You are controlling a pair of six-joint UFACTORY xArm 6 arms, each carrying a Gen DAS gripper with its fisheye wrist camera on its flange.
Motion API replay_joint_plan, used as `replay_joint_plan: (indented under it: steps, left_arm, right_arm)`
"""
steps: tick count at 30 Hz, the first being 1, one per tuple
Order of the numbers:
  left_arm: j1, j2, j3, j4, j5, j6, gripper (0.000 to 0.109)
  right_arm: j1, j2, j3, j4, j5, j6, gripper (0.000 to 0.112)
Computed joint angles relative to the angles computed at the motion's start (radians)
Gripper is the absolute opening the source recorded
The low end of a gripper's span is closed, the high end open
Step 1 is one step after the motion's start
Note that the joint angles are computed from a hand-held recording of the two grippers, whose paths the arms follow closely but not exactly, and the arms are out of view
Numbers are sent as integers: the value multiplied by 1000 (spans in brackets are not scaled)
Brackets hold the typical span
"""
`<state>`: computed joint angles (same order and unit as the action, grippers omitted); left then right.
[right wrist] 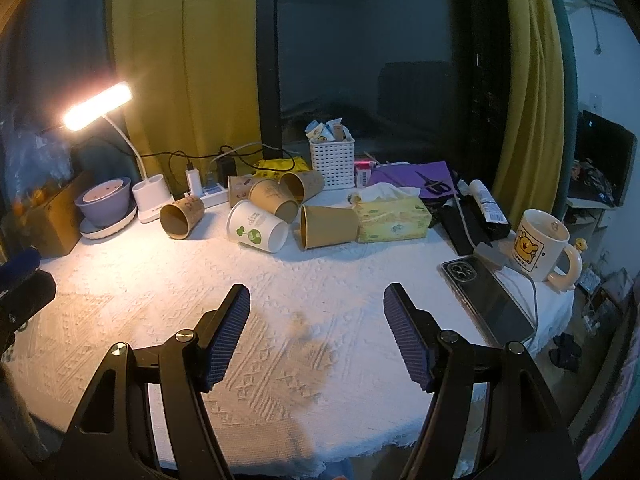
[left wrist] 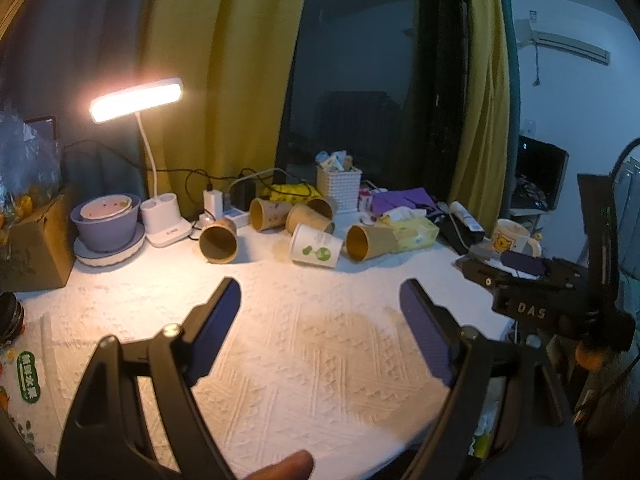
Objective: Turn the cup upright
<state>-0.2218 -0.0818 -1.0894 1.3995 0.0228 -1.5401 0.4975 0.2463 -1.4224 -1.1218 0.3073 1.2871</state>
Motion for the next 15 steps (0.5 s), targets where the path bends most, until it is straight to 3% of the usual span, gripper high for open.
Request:
replay_joint_plan:
  steps: [15]
  left_arm:
    - [6, -5, 4, 33, -2, -38, 83]
  right_arm:
    - [15, 8, -10, 22, 15, -30, 73]
